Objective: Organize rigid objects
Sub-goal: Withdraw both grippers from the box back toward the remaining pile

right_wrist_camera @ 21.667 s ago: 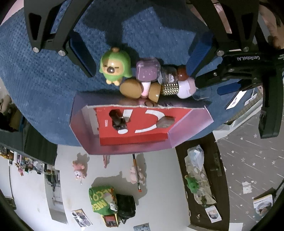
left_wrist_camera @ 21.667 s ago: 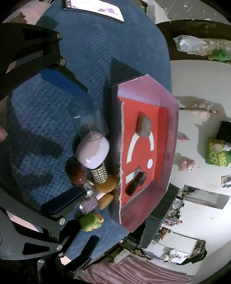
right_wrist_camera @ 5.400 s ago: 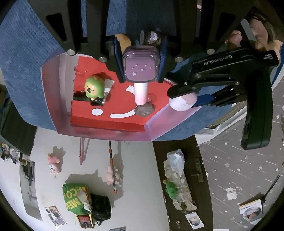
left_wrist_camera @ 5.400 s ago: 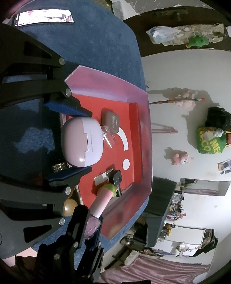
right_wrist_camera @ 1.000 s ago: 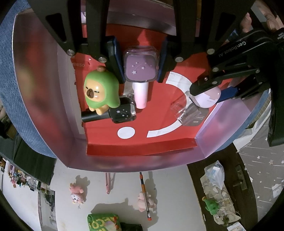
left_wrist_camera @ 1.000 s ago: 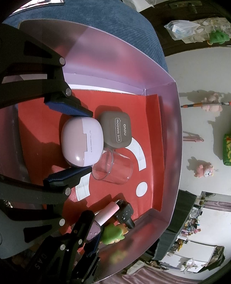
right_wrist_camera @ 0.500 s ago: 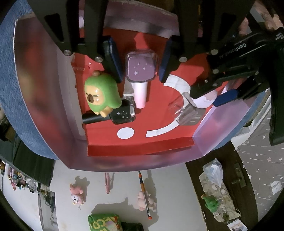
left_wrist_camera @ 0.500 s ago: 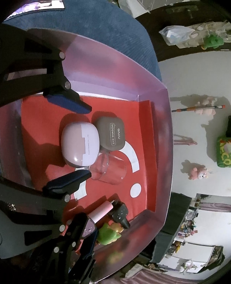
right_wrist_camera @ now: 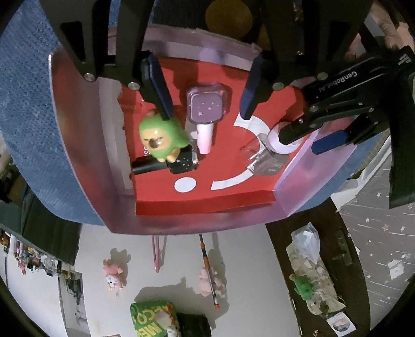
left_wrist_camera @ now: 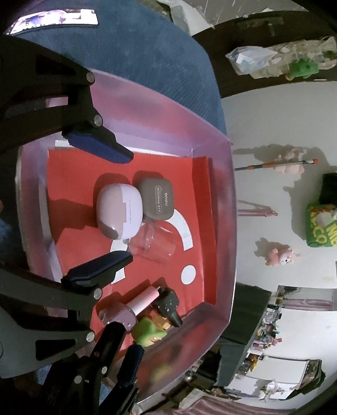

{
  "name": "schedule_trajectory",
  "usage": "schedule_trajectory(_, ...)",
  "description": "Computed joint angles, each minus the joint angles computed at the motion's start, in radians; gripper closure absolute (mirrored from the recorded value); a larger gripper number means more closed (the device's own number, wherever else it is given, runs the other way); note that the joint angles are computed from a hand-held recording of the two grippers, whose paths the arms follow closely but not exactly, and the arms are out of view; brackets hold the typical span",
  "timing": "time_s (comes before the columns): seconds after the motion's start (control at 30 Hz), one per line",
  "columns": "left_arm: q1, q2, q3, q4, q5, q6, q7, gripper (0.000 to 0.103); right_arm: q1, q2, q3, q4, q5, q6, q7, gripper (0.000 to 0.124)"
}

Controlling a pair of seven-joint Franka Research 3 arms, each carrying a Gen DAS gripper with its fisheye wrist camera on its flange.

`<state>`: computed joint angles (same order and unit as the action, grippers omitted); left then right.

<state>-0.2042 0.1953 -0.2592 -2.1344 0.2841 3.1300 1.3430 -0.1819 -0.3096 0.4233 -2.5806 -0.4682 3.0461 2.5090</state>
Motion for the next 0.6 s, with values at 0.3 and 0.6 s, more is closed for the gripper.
schedule_trajectory(0.3, -0.065, -0.055, 0.079, -0.041, 0.120, 0.027, -0.112, 0.028, -0.012, -0.076, 0.025, -0.056, 0.080, 0.050, -0.050, 0.055)
schedule_trajectory(0.6, -0.040, -0.084, 0.060, -0.072, 0.132, 0.045, -0.131, 0.017, -0.047, -0.141, 0.079, -0.097, 0.187, 0.085, -0.118, 0.042)
